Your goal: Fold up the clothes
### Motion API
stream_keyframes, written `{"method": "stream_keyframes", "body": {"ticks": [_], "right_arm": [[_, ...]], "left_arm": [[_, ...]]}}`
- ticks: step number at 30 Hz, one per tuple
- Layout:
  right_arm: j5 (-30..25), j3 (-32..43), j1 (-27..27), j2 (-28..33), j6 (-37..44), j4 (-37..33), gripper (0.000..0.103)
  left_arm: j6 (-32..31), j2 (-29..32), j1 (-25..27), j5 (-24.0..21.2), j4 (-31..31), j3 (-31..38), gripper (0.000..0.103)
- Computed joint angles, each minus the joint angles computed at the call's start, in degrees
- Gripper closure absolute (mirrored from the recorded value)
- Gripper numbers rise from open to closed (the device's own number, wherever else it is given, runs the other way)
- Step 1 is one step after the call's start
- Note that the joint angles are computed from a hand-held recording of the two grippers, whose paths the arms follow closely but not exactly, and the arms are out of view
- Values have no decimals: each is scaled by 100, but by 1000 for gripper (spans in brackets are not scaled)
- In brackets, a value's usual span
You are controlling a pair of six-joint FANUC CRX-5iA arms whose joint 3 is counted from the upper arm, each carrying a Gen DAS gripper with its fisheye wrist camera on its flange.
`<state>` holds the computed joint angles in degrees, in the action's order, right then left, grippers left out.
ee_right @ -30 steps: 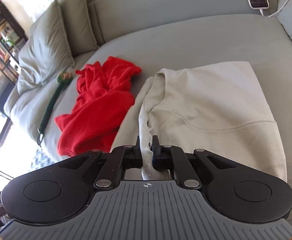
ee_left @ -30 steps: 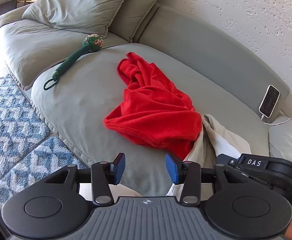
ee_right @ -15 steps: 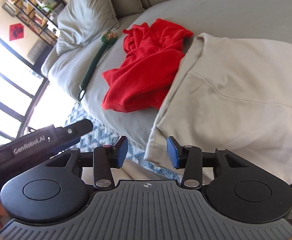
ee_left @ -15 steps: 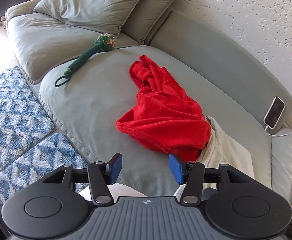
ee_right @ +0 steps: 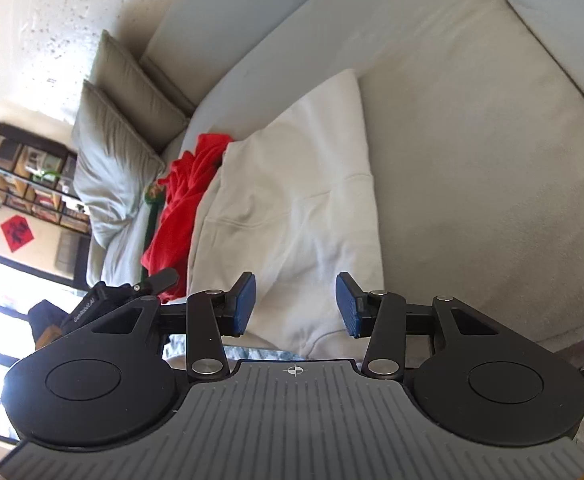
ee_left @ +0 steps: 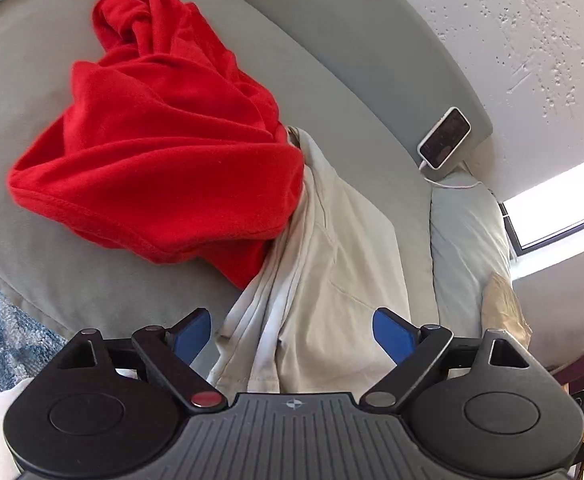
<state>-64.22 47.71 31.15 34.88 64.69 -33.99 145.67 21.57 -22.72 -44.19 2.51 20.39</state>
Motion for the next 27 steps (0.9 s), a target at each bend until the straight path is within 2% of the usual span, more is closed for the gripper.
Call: {"method": "stream_keyframes", "body": {"ticks": [3,5,7,8,9,11,14,15,16,19,21,22,24,27], "right_arm": [[-7,9,-26,34,-9,-25,56],[-49,55,-34,81,-24,-20,56],[-51,30,-64,88,-45,-58,56],[-42,3,-81,85,-52,-76,56],[-28,-26,-94,81,-66,-78,56],[-4,-80,-115,75,-108,-56,56],[47,-179,-166,52,-145,-115,56],[53,-187,-186,58,-131,-160,56],[58,-195,-206,65,-118,-205,56],[158,-292,-245,34,-55,-265,56],[226,-350,-297,19,24,-362,56],[217,-342,-371,46,103,-542,54],[41,-162,-594,243,321,-1191,45],[121,-117,-852,462,612,-2060,47]], "left_arm": [[-230,446,4,-723,-132,694,18],[-495,553,76,-665,167,689,20],[-767,599,129,-598,406,663,30],[-957,622,154,-605,547,669,40],[-1154,646,178,-624,691,680,57],[-1483,709,215,-692,951,729,79],[-1563,819,191,-867,912,924,79],[-1459,785,176,-822,850,900,91],[-1336,739,160,-760,782,861,95],[-982,525,128,-429,689,622,96],[-973,344,165,-5,1027,260,97],[-988,327,178,50,1135,224,97],[-957,350,194,-3,1196,280,96],[-857,426,229,-260,1138,430,96]]}}
